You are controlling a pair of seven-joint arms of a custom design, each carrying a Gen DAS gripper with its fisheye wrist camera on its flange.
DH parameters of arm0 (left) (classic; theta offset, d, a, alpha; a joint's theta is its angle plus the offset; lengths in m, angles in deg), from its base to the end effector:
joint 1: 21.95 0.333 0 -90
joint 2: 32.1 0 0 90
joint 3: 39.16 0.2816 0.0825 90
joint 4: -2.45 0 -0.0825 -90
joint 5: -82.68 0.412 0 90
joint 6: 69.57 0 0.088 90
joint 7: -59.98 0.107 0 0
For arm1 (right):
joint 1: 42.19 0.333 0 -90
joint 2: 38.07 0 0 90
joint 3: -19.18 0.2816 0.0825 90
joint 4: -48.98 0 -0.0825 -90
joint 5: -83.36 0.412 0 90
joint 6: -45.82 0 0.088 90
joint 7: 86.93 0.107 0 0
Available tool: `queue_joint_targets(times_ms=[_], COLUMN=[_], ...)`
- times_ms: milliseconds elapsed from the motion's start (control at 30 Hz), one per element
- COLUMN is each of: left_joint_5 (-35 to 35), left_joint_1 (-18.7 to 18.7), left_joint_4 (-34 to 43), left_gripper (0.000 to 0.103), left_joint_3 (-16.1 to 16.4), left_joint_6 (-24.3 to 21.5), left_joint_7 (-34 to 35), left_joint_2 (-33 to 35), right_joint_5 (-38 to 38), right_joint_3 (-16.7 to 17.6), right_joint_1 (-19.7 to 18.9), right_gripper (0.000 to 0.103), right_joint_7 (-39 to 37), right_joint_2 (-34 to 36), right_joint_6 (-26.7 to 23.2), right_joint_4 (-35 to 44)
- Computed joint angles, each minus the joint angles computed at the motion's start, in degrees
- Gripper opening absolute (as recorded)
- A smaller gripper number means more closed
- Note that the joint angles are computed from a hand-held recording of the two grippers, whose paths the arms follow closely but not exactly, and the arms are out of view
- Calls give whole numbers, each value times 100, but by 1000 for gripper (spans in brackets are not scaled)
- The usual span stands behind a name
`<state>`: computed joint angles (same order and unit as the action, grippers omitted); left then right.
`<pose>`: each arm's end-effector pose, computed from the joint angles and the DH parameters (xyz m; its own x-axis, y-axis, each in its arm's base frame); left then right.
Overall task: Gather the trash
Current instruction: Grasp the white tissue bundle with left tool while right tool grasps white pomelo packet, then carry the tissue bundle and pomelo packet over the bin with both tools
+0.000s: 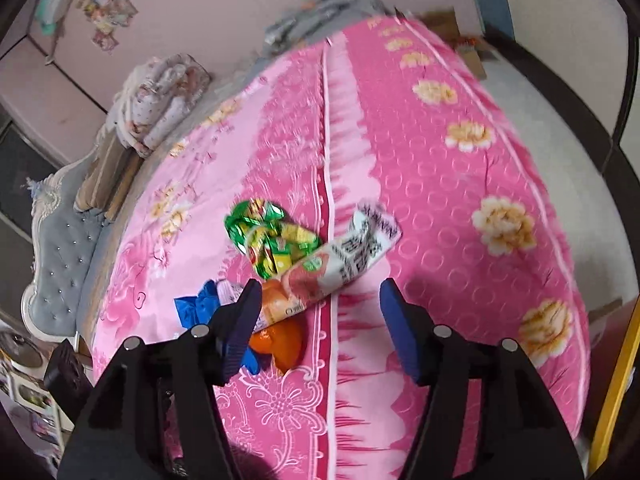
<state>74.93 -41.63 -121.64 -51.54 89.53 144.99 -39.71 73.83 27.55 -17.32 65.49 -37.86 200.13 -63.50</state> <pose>0.4993 -0.3098 0.4920 -0.4138 -0.8979 0.1503 -0.7182 0.2205 -0.6600 0.5258 0.3510 0.5096 -0.2033 -0.8369 -0.5082 -0.7764 0.4540 -0.4372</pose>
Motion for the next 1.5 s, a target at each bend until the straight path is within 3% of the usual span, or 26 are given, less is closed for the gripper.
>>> queue_joint_targets(times_ms=[100,167,300,333,400,467,567,700,900,1200,1500], left_joint_5=[-171,-346,-653,-714,-758,-779,-930,-1004,-584,424,1465], left_joint_1=[-22,-49,-91,-98,-98,-94,-119,-122,-46,-15,-80], left_joint_4=[-15,-44,-63,-63,-57,-63,-112,-94,-178,-164,526], left_gripper=[42,42,42,42,42,42,42,42,42,42,42], left_joint_3=[34,68,117,121,108,99,124,133,61,-42,-401], left_joint_6=[49,96,137,145,162,185,258,265,356,399,384], left_joint_7=[68,190,421,470,526,574,683,735,374,-520,-1438], left_joint_2=[7,-8,-13,-6,10,12,-34,-20,-177,-724,-865], right_joint_5=[569,1085,3633,3913,3334,3253,3135,2600,1845,1154,567], right_joint_3=[-18,-32,238,246,22,-7,-36,-132,-136,300,1025], right_joint_1=[3,-12,-202,-193,-18,-2,38,126,94,-286,-1052], right_gripper=[46,46,53,56,55,41,35,31,30,30,30], right_joint_7=[-237,-491,-2111,-2277,-1757,-1773,-1772,-1563,-1096,-536,-120], right_joint_2=[261,446,699,736,814,919,961,690,44,-1335,-3236], right_joint_6=[-102,-11,593,689,607,510,458,549,583,984,709], right_joint_4=[226,345,381,399,501,644,736,505,-76,-1154,-1889])
